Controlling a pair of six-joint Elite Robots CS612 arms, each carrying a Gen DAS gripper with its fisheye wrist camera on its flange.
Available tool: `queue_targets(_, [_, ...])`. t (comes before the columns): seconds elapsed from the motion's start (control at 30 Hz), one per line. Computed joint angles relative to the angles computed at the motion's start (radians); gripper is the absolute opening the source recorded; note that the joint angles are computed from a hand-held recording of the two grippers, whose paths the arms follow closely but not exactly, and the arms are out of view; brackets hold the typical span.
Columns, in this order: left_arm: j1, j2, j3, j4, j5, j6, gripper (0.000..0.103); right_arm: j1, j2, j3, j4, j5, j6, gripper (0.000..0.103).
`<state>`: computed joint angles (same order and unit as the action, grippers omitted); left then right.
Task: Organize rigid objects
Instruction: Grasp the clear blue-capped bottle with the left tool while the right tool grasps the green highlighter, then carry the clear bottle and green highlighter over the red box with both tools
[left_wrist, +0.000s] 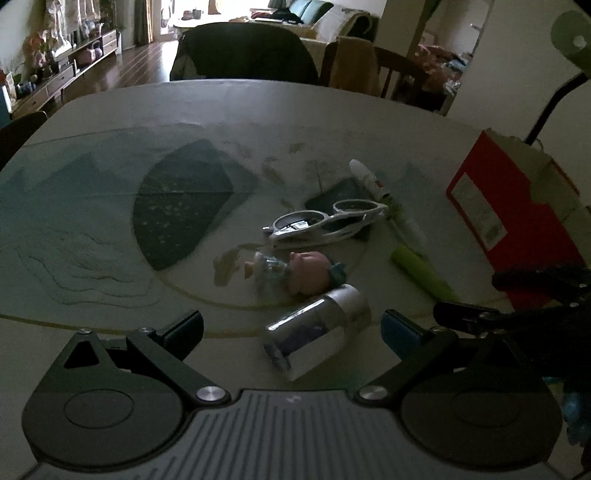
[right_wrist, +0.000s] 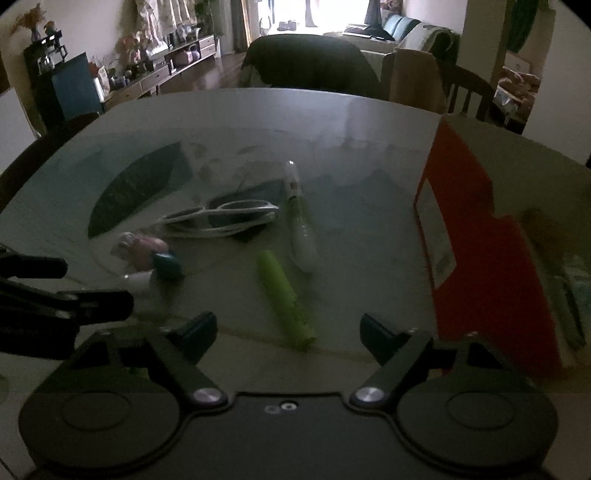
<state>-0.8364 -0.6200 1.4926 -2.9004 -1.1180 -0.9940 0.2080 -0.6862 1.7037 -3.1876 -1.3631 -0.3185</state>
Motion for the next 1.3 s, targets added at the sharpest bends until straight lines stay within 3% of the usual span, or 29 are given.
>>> queue_targets(0.47, [0.029, 0.033, -0.059, 0.077, -0.1, -0.155, 0.102, 0.002, 0.025, -0.054, 0.081, 0.016, -0.08, 0.061])
queue_targets(0.63, [0.027, 0.035, -0.061, 0.078, -0.088, -0.169, 0.101, 0.003, 0.029, -0.064, 0.084, 0.029, -0.087, 0.052])
queue_targets(0.83, [0.025, 0.033, -0.055, 0.054, -0.087, -0.167, 0.087, 0.008, 0.027, -0.059, 0.074, 0.028, -0.096, 0.035])
queue_targets(0.93, [0.024, 0.03, -0.05, 0.044, -0.09, -0.162, 0.08, 0.008, 0.025, -0.056, 0.071, 0.028, -0.091, 0.017])
queue_targets(1.3, [0.018, 0.02, -0.034, 0.037, -0.094, -0.173, 0.077, -0.001, -0.004, -0.016, 0.058, 0.063, -0.053, 0.016])
